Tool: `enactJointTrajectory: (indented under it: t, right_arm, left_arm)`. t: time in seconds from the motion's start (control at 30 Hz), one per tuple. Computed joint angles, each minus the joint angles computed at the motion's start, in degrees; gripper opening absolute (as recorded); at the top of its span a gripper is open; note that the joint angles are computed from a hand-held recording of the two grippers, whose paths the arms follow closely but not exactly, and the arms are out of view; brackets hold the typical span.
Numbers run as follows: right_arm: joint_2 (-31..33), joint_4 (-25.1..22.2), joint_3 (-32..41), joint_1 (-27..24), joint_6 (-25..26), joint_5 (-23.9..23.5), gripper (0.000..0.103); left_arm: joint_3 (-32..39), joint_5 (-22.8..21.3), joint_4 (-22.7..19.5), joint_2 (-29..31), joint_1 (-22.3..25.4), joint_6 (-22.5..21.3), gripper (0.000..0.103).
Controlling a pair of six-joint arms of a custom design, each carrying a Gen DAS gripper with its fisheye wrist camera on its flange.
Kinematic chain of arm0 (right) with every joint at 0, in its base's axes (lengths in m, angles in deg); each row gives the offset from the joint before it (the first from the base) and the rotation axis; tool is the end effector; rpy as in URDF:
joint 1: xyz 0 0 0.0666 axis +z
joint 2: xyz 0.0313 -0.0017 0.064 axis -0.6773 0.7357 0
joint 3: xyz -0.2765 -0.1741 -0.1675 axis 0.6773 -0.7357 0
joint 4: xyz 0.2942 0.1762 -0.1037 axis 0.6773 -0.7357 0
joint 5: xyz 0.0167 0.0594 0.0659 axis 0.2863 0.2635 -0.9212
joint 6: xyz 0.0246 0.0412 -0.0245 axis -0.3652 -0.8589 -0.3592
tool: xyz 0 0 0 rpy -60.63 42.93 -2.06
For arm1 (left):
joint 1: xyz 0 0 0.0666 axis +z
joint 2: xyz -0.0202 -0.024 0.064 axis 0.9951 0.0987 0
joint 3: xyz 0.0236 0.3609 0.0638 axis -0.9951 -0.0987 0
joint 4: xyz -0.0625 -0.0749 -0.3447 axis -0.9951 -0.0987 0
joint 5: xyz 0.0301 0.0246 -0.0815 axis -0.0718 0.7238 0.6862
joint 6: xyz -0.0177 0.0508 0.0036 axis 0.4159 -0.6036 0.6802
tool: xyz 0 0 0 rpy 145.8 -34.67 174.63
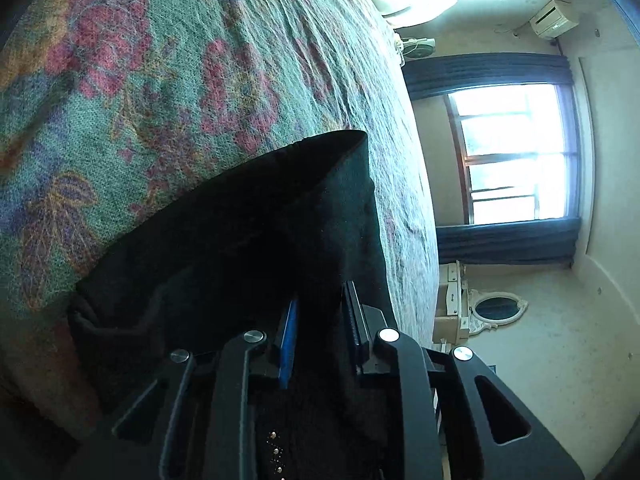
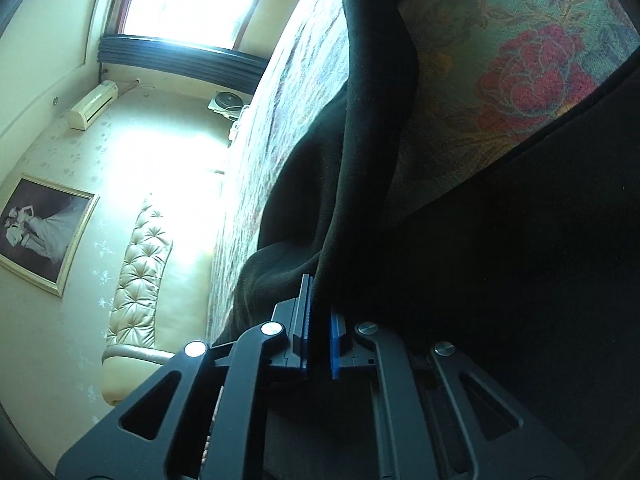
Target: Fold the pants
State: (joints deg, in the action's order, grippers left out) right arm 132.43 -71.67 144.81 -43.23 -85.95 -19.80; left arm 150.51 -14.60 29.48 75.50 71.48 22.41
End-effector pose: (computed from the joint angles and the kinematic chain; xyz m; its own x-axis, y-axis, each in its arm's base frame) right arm 0.5461 0.0178 0.3918 -0.7869 0.5903 -0.1795 0.1386 0.4526 0.8809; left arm 0.4287 -0.1023 0.4159 -0.3744 -0.9247 -0.0694 -0.4228 0.2369 -0.8747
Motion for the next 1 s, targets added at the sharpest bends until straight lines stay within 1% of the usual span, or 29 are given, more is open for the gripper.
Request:
enactJointTrajectory:
  t: [0.03,0.1,0.13,0.23,0.3,0.33,0.37,0.4,0.47,0.5,0.53,0.57,0.6,0.7,0.73,0.8,0.9,0.97,1.0]
  right_arm:
    - [-0.5,0.8,-0.2,0.0,-0.3,-0.6,0.007]
    - [-1.1,1.9,-0.1,0.0,-0.7,-1.4,0.007]
    - [-1.1,2.3,0.0,-0.1,-0.8,-1.7,0.007]
    - [-1.1,2.5,0.1,-0.2,-1.0,-2.1,0.007]
    - [-1.1,3.0,-0.4,-0.2,-1.6,-2.1,0.007]
    - [-1.3,3.0,-0.6,-0.2,-1.6,-2.0,0.007]
    - [-1.1,2.5,-0.2,-0.1,-1.5,-2.0,0.007]
    - [-0.9,2.6,-0.3,-0.3,-1.6,-2.3,0.007]
    - [-0.6,2.2,-0.6,-0.6,-1.5,-2.9,0.007]
    - [-0.5,1.5,0.0,-0.5,-1.7,-2.8,0.009]
    - [-0.1,0.8,0.5,-0.5,-1.4,-3.2,0.009]
    - [0.2,0.3,0.7,-0.4,-1.1,-3.3,0.009]
    - [0.9,-0.5,1.9,-0.1,-1.1,-3.0,0.009]
    - [0.4,-0.3,1.6,-0.3,-0.4,-3.0,0.007]
    - [-0.3,0.2,1.3,-0.4,-0.4,-3.1,0.007]
    - [-1.3,0.8,1.8,-0.2,-0.3,-3.3,0.006]
    - [-5.0,2.3,-0.5,-0.8,-0.1,-5.2,0.006]
    - [-7.7,1.9,-2.4,-1.0,0.4,-6.3,0.006]
    - [-9.0,1.5,-3.7,-1.1,0.6,-6.9,0.006]
  left_arm:
    - [-0.7,0.1,0.9,-0.5,0.1,0.4,0.021]
    - [-1.0,0.0,1.7,-0.8,0.1,0.5,0.015]
    - [-1.7,0.1,2.4,-1.4,0.3,0.6,0.015]
    - [-1.7,0.0,1.1,-1.6,0.2,0.7,0.016]
    - [-1.9,0.1,1.0,-1.2,0.1,2.9,0.026]
    - [-2.9,0.3,1.8,-1.6,0.4,3.9,0.038]
    - [-3.2,-0.2,2.6,-1.5,0.3,4.7,0.043]
    - [-2.7,-0.7,2.4,-1.2,0.2,4.8,0.048]
    - [-1.4,-1.3,2.1,-0.4,0.2,4.2,0.053]
    - [-0.8,-1.0,2.3,0.1,0.3,3.6,0.052]
    - [-0.1,-1.0,1.9,0.5,0.4,2.9,0.045]
    - [0.6,-0.8,1.1,1.0,0.7,1.8,0.014]
    - [1.0,-0.1,0.7,1.4,1.1,1.2,0.013]
    - [-1.2,0.6,3.3,0.1,1.6,5.1,0.013]
    - [-1.8,0.5,3.6,-0.7,1.5,5.3,0.013]
    - [-1.5,0.1,2.3,-2.5,0.9,3.5,0.013]
    - [-2.5,0.4,2.3,-6.1,0.3,1.4,0.013]
    - [-4.0,0.3,1.9,-9.0,0.1,0.2,0.013]
    - [-4.4,0.2,0.9,-9.9,0.0,-0.6,0.013]
